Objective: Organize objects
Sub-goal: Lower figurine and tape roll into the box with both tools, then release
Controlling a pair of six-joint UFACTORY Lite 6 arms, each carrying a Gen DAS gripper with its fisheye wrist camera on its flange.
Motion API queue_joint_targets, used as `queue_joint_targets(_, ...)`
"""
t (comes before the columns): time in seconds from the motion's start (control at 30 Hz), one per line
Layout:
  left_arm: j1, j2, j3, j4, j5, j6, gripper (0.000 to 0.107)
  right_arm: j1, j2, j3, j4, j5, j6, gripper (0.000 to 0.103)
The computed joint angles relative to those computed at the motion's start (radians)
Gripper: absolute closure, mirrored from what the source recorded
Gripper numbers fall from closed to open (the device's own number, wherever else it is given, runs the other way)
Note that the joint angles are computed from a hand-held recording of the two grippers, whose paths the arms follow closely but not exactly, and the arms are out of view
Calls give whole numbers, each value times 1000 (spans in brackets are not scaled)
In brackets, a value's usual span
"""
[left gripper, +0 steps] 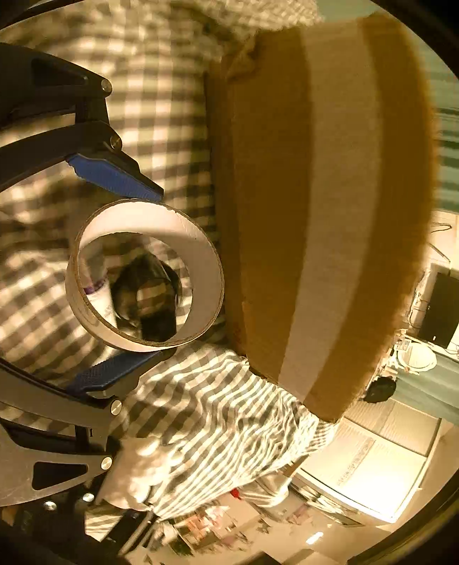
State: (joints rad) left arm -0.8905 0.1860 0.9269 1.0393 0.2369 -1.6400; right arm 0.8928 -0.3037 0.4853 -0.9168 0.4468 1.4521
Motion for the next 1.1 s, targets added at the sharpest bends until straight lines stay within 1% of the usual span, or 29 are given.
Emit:
queue_joint_targets(0.1,-38,-45,8,-129,108,147,23,28,-31,10,16,32,-10,55)
queue_joint_targets(0.17,-58,-84,-3,-138,147,151,23,56,-46,24,12,68,-4,55)
queue_joint_targets(0.2,-74,-102,0,-147,191,163,23,66,-52,32,10,82,-5,55)
queue_joint_targets(0.3,-123,-124,36,-149,333,181,23,76,-65,62,4,118,-24,55)
queue_joint_targets(0.37,-139,-174,29,-148,385,196,23,70,-75,90,-2,140,-44,55)
queue_joint_targets(0.43,-170,-199,57,-123,463,188,23,58,-83,130,-8,158,-75,55)
queue_joint_targets(0.5,-200,-213,106,-81,546,196,23,28,-91,173,3,150,-132,55)
queue_joint_targets(0.53,-206,-234,118,-72,570,211,23,14,-90,200,4,147,-158,55)
queue_joint_targets(0.63,-206,-245,201,-59,615,274,23,-36,-74,290,8,130,-238,55)
queue_joint_targets(0.73,-173,-232,299,-47,650,361,23,-141,-35,394,115,23,-401,55)
queue_joint_targets(0.77,-157,-221,332,-44,653,389,23,-162,-10,437,136,7,-443,55)
queue_joint_targets(0.97,-1,-86,571,-48,606,539,23,-278,196,725,232,-34,-653,55)
queue_joint_targets(1.1,121,82,798,-129,564,687,23,-352,370,922,370,-66,-815,55)
